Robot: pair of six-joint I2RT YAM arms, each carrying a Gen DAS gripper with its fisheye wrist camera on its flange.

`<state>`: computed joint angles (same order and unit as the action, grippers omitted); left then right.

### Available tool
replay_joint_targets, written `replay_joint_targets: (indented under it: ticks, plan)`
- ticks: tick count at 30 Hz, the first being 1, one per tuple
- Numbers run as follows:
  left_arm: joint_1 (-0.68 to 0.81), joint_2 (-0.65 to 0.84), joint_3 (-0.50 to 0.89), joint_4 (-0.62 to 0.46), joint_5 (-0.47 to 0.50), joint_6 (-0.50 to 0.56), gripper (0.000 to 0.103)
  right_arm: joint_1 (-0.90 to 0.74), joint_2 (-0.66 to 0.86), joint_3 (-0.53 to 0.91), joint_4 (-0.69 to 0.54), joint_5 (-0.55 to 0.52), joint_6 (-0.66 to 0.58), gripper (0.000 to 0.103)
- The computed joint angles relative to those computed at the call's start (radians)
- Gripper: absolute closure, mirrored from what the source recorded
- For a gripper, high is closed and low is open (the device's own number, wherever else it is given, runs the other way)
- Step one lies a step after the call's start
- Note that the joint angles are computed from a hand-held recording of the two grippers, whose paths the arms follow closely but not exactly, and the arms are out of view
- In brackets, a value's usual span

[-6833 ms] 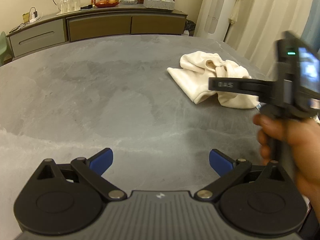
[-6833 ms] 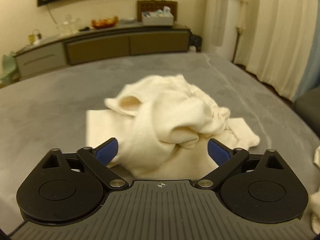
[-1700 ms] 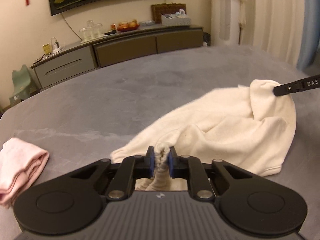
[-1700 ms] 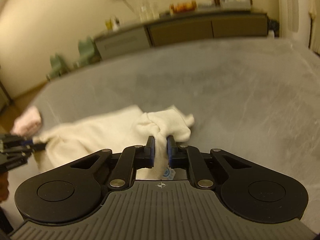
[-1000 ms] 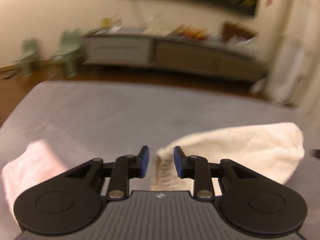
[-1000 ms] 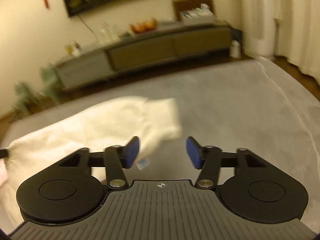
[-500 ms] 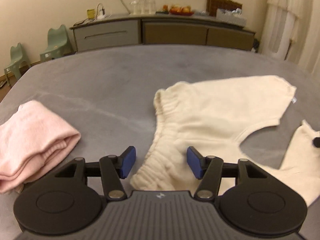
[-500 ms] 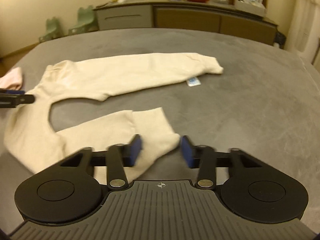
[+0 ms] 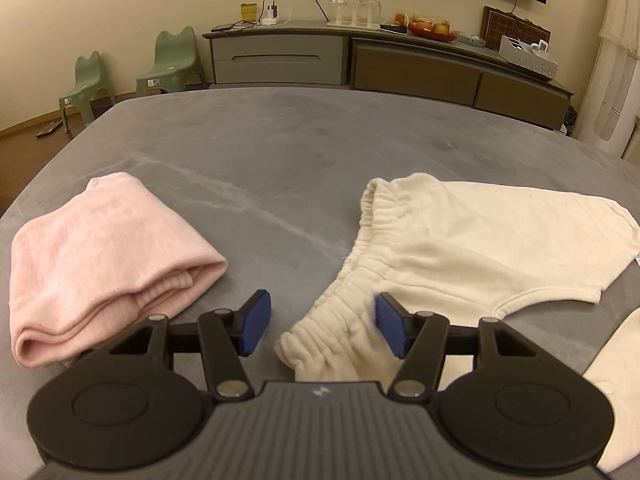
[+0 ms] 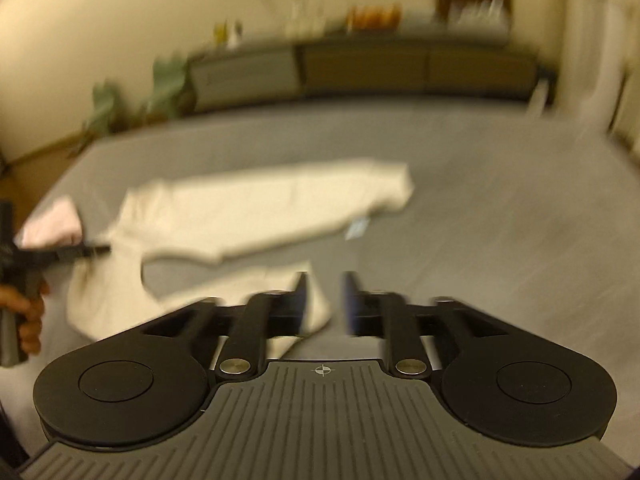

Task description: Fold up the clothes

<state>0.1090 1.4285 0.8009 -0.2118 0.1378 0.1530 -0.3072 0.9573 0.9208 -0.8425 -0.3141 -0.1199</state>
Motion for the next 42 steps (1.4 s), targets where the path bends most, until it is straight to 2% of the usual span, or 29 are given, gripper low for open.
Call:
replay_joint_targets:
  ticks: [2,3,4,5,6,8,10,13,14,16,18,19,20,21,22,23,24,26,28,30,32,34,35,36,39,40,42]
  plan:
    - [0.005,-0.009,0.001,-0.014,0.007,0.003,0.043,0.073,0.022,-0.094,0.107,0.042,0.071,0.058]
    - [0.008,-0.010,0.003,-0.020,0.011,0.006,0.043,0.097,0.025,-0.135,0.154,0.043,0.093,0.055]
    - [0.010,-0.011,0.005,-0.025,0.015,0.009,0.044,0.138,0.003,-0.184,0.217,0.093,0.119,0.049]
    - [0.010,-0.010,0.008,-0.028,0.016,0.010,0.044,0.177,-0.015,-0.225,0.271,0.141,0.138,0.047]
    - [0.008,-0.008,0.012,-0.030,0.017,0.010,0.044,0.195,-0.026,-0.227,0.264,0.159,0.135,0.049]
    - [0.003,-0.003,0.020,-0.035,0.015,0.006,0.044,0.235,-0.047,-0.229,0.251,0.197,0.131,0.088]
    - [0.002,-0.005,0.023,-0.042,0.013,-0.010,0.044,0.271,-0.071,-0.227,0.230,0.230,0.128,0.090]
    - [0.021,-0.015,0.029,-0.068,0.035,-0.054,0.045,0.174,-0.184,-0.135,0.051,0.095,0.133,0.091]
    - [0.029,-0.014,0.037,-0.080,0.051,-0.071,0.045,0.080,-0.202,-0.073,-0.022,-0.001,0.137,0.091]
    - [0.036,-0.013,0.053,-0.093,0.076,-0.099,0.045,-0.148,-0.144,0.064,-0.121,-0.225,0.182,0.090]
    - [0.021,-0.019,0.058,-0.083,0.068,-0.115,0.045,-0.237,-0.025,0.155,-0.098,-0.281,0.352,0.088]
    - [0.019,-0.025,0.054,-0.077,0.063,-0.119,0.045,-0.223,0.051,0.178,-0.050,-0.246,0.463,0.081]
    - [0.021,-0.034,0.044,-0.072,0.058,-0.122,0.045,-0.184,0.126,0.195,0.001,-0.172,0.538,0.061]
    - [0.023,-0.043,0.035,-0.066,0.052,-0.124,0.045,-0.141,0.195,0.209,0.036,-0.091,0.533,0.054]
    - [0.025,-0.052,0.026,-0.061,0.047,-0.127,0.045,-0.104,0.262,0.228,0.062,-0.016,0.520,0.051]
    - [0.027,-0.061,0.016,-0.055,0.042,-0.129,0.045,-0.071,0.287,0.226,0.068,0.042,0.474,0.052]
    - [0.035,-0.065,0.016,-0.061,0.051,-0.131,0.045,-0.053,0.266,0.187,0.099,0.051,0.434,0.051]
    - [0.059,-0.063,0.028,-0.088,0.088,-0.134,0.046,-0.049,0.183,0.075,0.164,-0.029,0.295,0.040]
    - [0.084,-0.061,0.041,-0.115,0.126,-0.136,0.046,-0.013,0.085,-0.041,0.223,0.008,0.139,0.035]
    - [0.078,-0.066,0.041,-0.115,0.122,-0.130,0.046,0.048,0.013,-0.132,0.284,0.105,-0.076,0.035]
    - [0.053,-0.076,0.031,-0.104,0.096,-0.113,0.046,0.086,0.002,-0.177,0.352,0.148,-0.344,0.033]
    - [0.031,-0.083,0.023,-0.097,0.077,-0.094,0.046,0.091,0.050,-0.164,0.394,0.148,-0.574,0.029]
    - [0.023,-0.083,0.022,-0.094,0.070,-0.087,0.046,0.088,0.100,-0.123,0.391,0.135,-0.637,0.028]
    - [0.016,-0.081,0.022,-0.092,0.064,-0.082,0.046,0.086,0.151,-0.080,0.383,0.123,-0.695,0.028]
    - [0.014,-0.068,0.025,-0.088,0.060,-0.074,0.046,0.064,0.345,0.084,0.324,0.058,-0.769,0.029]
    - [0.017,-0.064,0.028,-0.088,0.061,-0.071,0.046,0.057,0.405,0.138,0.292,0.037,-0.792,0.033]
    - [0.027,-0.053,0.036,-0.094,0.067,-0.064,0.046,0.059,0.496,0.221,0.197,0.033,-0.848,0.051]
